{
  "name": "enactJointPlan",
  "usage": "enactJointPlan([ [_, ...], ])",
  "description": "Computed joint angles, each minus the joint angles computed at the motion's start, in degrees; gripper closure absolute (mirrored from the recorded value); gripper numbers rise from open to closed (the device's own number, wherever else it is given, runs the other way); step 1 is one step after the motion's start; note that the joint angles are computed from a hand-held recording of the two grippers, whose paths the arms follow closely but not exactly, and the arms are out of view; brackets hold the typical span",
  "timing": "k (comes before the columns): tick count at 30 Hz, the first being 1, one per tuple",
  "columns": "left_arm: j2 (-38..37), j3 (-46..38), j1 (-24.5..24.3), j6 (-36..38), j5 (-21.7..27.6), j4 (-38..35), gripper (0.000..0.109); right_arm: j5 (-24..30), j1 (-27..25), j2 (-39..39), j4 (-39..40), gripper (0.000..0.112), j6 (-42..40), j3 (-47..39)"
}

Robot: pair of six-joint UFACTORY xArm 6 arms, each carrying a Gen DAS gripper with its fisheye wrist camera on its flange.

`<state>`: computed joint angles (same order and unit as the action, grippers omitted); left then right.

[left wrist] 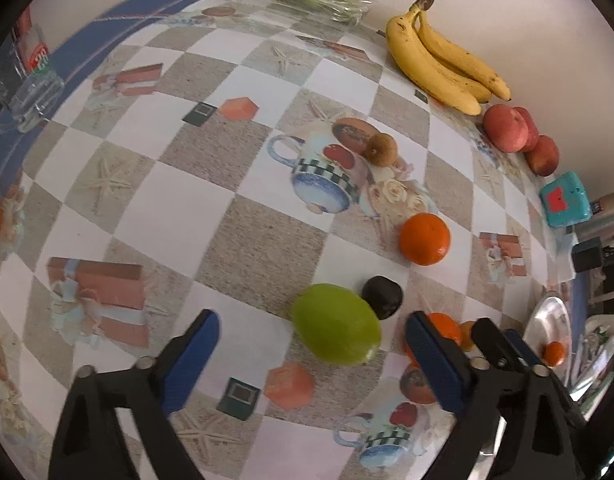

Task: Organize fruits
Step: 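Grasp the large green fruit with the left tool while the right tool grasps a brown kiwi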

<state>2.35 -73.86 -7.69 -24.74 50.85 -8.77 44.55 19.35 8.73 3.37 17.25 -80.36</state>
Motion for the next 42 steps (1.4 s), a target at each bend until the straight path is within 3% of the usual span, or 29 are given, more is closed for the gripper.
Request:
enactJointPlan([
  [6,0.4,0.0,-0.2,1.7,-0.2,-2.5,0.031,0.2,-0.2,1.0,2.3,0.061,-1.0,-0.3],
  [13,0.7,0.2,0.0,1.7,0.1,-3.6,0.032,-0.1,-0.2,1.6,3.5,0.074,-1.9,0.0],
  [18,0.3,0.5,0.1,2.8,-0.5,-4.9,0.057,-0.4,-0.2,1.6,4.9,0.084,-2.9,0.2],
  [42,-4.0,0.2,0.2,0.7,-3.7,-4.6,0.057,-3.3,-1.1,-4.3,5.0,0.084,-1.9,2.3],
])
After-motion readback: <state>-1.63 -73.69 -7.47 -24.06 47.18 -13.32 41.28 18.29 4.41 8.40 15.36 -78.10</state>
